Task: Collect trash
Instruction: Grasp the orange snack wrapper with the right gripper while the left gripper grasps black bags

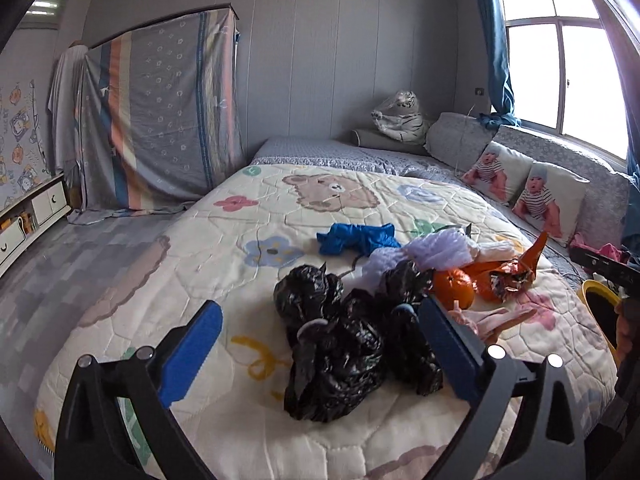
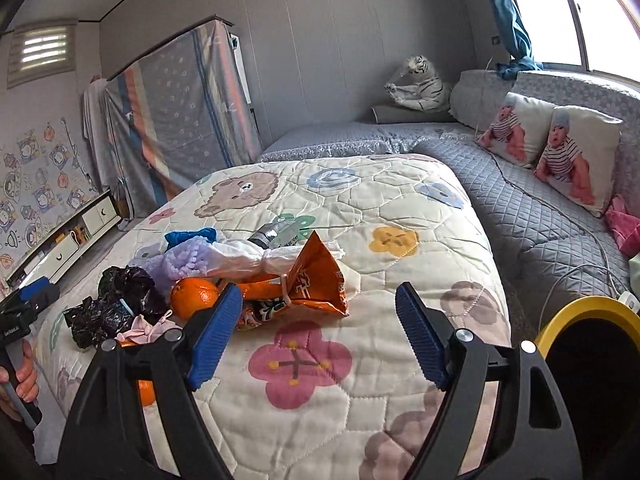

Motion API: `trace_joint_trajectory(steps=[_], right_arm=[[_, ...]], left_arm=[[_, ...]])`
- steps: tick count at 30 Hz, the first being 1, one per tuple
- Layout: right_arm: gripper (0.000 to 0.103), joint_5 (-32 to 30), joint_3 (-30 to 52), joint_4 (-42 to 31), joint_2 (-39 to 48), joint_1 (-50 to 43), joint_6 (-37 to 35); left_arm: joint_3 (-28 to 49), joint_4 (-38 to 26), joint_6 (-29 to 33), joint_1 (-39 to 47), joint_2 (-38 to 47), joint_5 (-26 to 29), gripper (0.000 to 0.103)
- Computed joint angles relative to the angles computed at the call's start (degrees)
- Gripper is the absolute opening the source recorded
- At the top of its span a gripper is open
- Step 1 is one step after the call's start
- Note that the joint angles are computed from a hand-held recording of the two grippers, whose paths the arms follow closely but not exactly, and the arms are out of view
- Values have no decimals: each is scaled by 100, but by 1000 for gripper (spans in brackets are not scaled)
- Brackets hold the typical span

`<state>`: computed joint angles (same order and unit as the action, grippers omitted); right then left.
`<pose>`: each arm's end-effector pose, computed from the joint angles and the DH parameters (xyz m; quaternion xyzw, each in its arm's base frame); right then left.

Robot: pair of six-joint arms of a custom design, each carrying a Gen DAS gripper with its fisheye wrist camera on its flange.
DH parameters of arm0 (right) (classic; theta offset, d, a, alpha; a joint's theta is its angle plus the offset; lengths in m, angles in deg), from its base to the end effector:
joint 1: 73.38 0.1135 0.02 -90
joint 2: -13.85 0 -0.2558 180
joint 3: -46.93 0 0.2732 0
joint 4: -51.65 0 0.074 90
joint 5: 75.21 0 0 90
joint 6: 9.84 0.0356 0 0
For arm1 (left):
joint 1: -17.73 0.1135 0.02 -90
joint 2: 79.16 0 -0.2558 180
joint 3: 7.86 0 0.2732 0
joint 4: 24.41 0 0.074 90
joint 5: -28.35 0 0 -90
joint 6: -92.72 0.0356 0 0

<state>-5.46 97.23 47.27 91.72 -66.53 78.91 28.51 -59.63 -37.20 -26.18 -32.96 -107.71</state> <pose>0.2959 0.0480 0.1803 -0.1459 0.8526 0.1769 0.4696 0.1488 -0.1077 0.1816 -0.1199 0.8551 0.0340 0.5033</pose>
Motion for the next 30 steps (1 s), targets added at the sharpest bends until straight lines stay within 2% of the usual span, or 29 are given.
trace_joint_trajectory(steps=[4,9,16,18,21,24,29,30], right_arm=[[75,129,514,-34,651,139,170],[75,255,1072,-61,1310,222,343],[73,268,1412,-133,1800,268,454],[72,237,1491,-169,1902,252,508],[72,175,1503,-167,1936,192,594],[68,171,1584,-248,2016,198,567],[57,184,1748,-391,2205,276,522],[53,135,1814,-464,2261,271,520]], left_arm=[[-289,258,5,127,-44,305,95],[-406,647,97,285,302,678,95],[-512,1183,249,824,600,1414,95],[-548,1197,205,874,578,1435,90],[-688,1144,231,936,231,1656,90],[-662,965,224,938,315,1628,89],[-639,1281,309,1042,619,1960,68],[-583,1335,327,1041,799,1983,59]])
